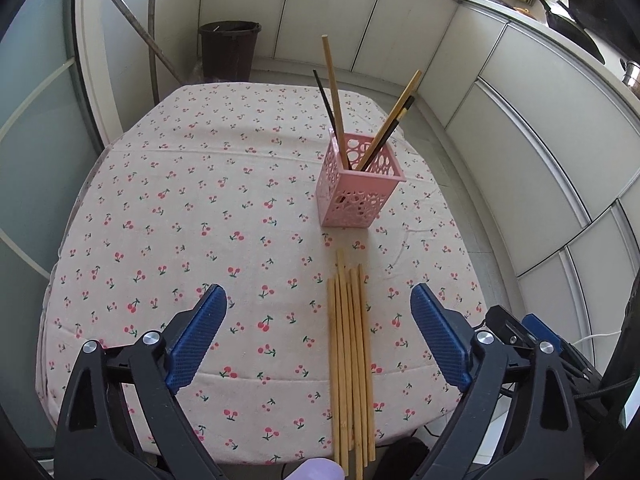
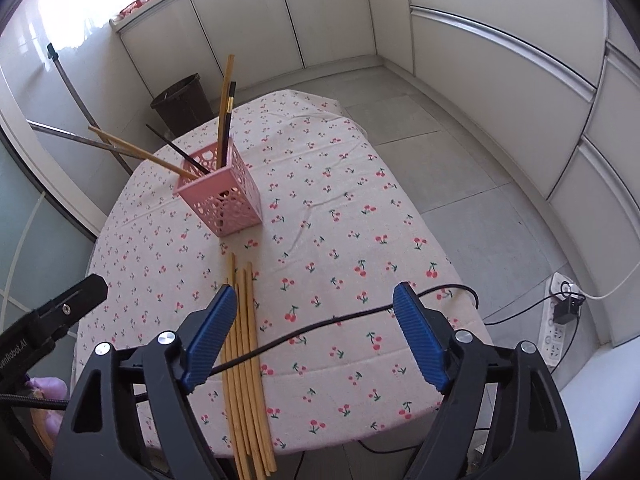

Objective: Organize utensils
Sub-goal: 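Move both tools back toward the remaining wooden chopsticks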

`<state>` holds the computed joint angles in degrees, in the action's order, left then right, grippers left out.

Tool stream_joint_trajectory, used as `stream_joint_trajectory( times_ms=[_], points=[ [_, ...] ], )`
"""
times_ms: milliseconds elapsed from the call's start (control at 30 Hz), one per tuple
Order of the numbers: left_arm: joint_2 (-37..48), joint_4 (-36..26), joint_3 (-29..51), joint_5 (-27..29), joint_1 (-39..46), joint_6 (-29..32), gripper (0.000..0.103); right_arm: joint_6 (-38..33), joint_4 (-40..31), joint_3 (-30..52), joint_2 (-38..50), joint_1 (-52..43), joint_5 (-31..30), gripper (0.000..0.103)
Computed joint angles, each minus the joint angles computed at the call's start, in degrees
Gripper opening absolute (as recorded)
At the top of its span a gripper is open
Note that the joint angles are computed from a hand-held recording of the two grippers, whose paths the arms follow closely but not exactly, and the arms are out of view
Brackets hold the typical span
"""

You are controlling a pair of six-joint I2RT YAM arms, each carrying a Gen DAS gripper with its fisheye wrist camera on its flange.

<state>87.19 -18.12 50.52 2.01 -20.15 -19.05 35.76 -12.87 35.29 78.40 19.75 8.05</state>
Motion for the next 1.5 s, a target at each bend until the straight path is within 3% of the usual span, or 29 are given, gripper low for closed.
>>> stream_joint_trajectory(
  times_ms=[300,600,767,967,1067,1167,1233,1333,1500],
  points=[
    [0.01,-0.62,-1.53,-0.49,-0.41,0.55,0.092,0.96,-0.13,-3.25,-1.39,0.97,-1.33,0.083],
    [6.41,-4.37,0.31,3.65,2.36,1.57,0.095,4.27,-3.91,-8.66,-8.69,3.76,-3.32,0.085],
    [12.06,-7.30,2.81,8.23,5.20,0.52,0.095,7.26,-7.61,-10.94,-12.88,12.37,0.17,0.085],
    [17.48,-11.34,5.60,9.50,7.11,-0.55,0.095,14.23,-12.76,-14.11,-17.37,28.53,-4.55,0.085],
    [20.80,-12.82,8.10,10.71,7.51,-1.02,0.095,15.03,-18.50,-10.95,-16.28,33.30,2.15,0.085],
    [23.40,-13.20,11.58,11.12,7.43,-1.98,0.095,8.83,-19.68,-8.01,-15.84,25.65,8.80,0.085],
    [25.20,-12.87,14.19,8.91,6.78,-1.61,0.095,1.40,-16.43,-5.65,-12.61,17.02,9.97,0.085],
    [29.21,-14.17,18.45,5.74,6.19,-1.75,0.095,-8.83,-9.09,-2.04,-3.31,5.76,7.69,0.087],
    [33.97,-15.46,22.81,9.43,6.66,-3.82,0.095,-12.86,-0.73,2.73,10.11,-6.37,-2.59,0.087]
  ],
)
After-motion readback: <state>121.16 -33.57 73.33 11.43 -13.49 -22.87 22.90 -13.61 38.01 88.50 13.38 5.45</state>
